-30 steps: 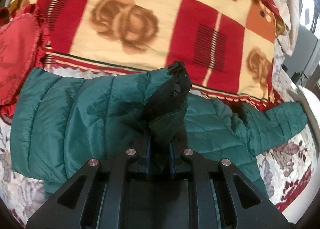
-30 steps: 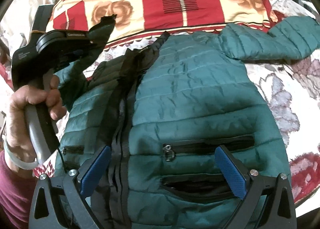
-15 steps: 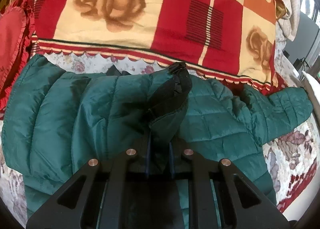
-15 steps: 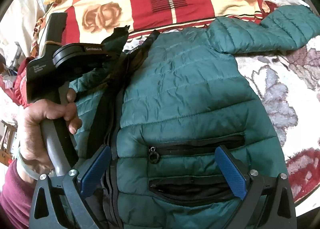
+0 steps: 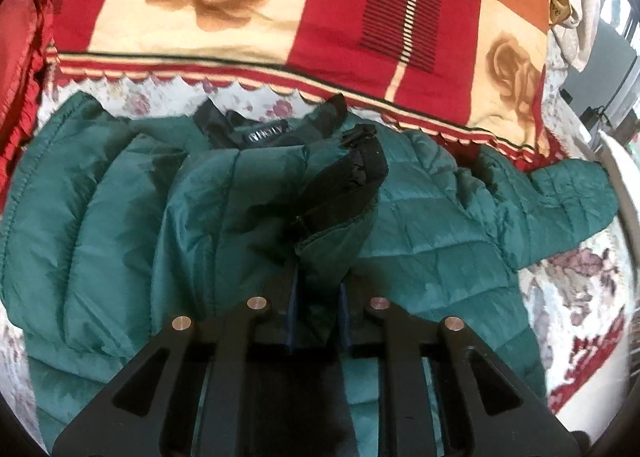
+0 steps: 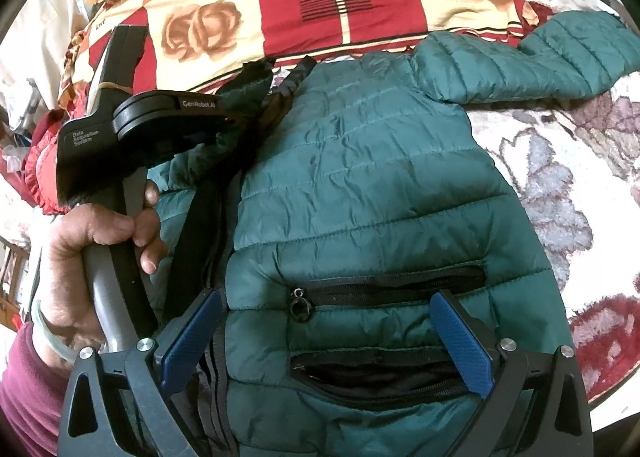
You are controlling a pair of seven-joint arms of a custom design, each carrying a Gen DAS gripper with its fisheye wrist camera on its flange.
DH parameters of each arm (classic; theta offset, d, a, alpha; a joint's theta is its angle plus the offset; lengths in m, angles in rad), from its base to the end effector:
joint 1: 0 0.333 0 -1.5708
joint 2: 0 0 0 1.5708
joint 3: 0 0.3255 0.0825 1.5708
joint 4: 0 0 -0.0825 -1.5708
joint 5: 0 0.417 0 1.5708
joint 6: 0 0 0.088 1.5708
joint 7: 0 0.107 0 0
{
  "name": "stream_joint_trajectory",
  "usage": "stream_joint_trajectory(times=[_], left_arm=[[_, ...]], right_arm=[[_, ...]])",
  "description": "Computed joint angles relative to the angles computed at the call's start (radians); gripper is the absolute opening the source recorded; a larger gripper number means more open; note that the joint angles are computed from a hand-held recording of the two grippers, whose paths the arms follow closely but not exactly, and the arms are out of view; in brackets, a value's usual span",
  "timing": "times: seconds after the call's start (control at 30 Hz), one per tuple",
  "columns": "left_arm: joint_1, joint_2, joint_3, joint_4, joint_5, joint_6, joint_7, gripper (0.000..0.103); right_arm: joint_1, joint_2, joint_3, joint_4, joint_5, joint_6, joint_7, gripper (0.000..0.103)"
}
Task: Fold large clothes
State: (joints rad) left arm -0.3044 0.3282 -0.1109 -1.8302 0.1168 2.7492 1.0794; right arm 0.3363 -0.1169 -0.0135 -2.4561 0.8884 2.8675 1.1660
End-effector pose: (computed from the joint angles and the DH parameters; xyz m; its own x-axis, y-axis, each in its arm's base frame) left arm 0.6489 -0.2836 0.4134 -0.0607 -0.9762 0.2084 -0.8522 -0.0581 -0.5200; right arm 0.5038 0.1229 0.3725 0.0372 -0.9084 -0.4165 -0.8782 0.1691 -0.4474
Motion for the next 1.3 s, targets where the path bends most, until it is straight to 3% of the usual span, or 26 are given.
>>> stream_joint_trajectory(times=[0.07, 0.13, 0.3, 0.37, 0.43, 0.5, 0.6, 0.8, 0.9, 1.03, 1.1, 1.23, 1.3], left_arm=[[0.055, -0.008, -0.061, -0.020, -0.119, 0.028, 0.080, 0.042], [0.100, -0.025, -0.113, -0.047, -0.248, 0.059, 0.161, 0.053], [0.141, -0.127, -0.146, -0.128, -0.434, 0.053, 0.311, 0.055], [0.130, -0.192, -0.119, -0.187, -0.428, 0.051, 0.302, 0.055], [0.117, -0.262, -0.084, -0.262, -0.346, 0.076, 0.245, 0.055], [0.118, -0.333, -0.048, -0.341, -0.093, 0.086, 0.046, 0.055], [0.185, -0.394, -0.059, -0.407, 0.236, 0.058, -0.223, 0.055], [0.316, -0.434, -0.086, -0.485, 0.520, 0.057, -0.547, 0.055], [0.366, -0.443, -0.082, -0.525, 0.617, 0.101, -0.697, 0.055], [0.368, -0.425, -0.052, -0.536, 0.501, 0.131, -0.594, 0.055], [0.383, -0.426, -0.055, -0.541, 0.513, 0.140, -0.613, 0.055], [0.386, -0.418, -0.056, -0.544, 0.479, 0.139, -0.594, 0.055], [0.386, -0.413, -0.056, -0.544, 0.477, 0.131, -0.592, 0.055]], right_arm=[[-0.002, -0.002, 0.002, -0.002, -0.009, 0.003, 0.013, 0.103], [-0.002, -0.006, 0.002, -0.007, -0.017, 0.005, 0.024, 0.103], [0.007, -0.007, -0.003, -0.005, -0.010, 0.011, 0.023, 0.103], [0.011, -0.006, -0.005, -0.002, 0.005, 0.011, 0.015, 0.103], [0.013, 0.006, -0.007, 0.019, 0.023, -0.005, -0.001, 0.103], [0.010, 0.027, -0.008, 0.061, 0.061, -0.044, -0.040, 0.103], [-0.013, 0.074, 0.008, 0.142, 0.065, -0.092, -0.055, 0.103], [-0.093, 0.236, 0.060, 0.347, 0.026, -0.166, 0.030, 0.103], [-0.120, 0.329, 0.092, 0.443, -0.017, -0.190, 0.090, 0.103], [-0.142, 0.398, 0.148, 0.505, -0.056, -0.139, 0.106, 0.102], [-0.144, 0.430, 0.169, 0.532, -0.097, -0.106, 0.123, 0.082], [-0.160, 0.482, 0.207, 0.584, -0.175, -0.060, 0.160, 0.051], [-0.157, 0.490, 0.208, 0.589, -0.238, -0.019, 0.186, 0.029]])
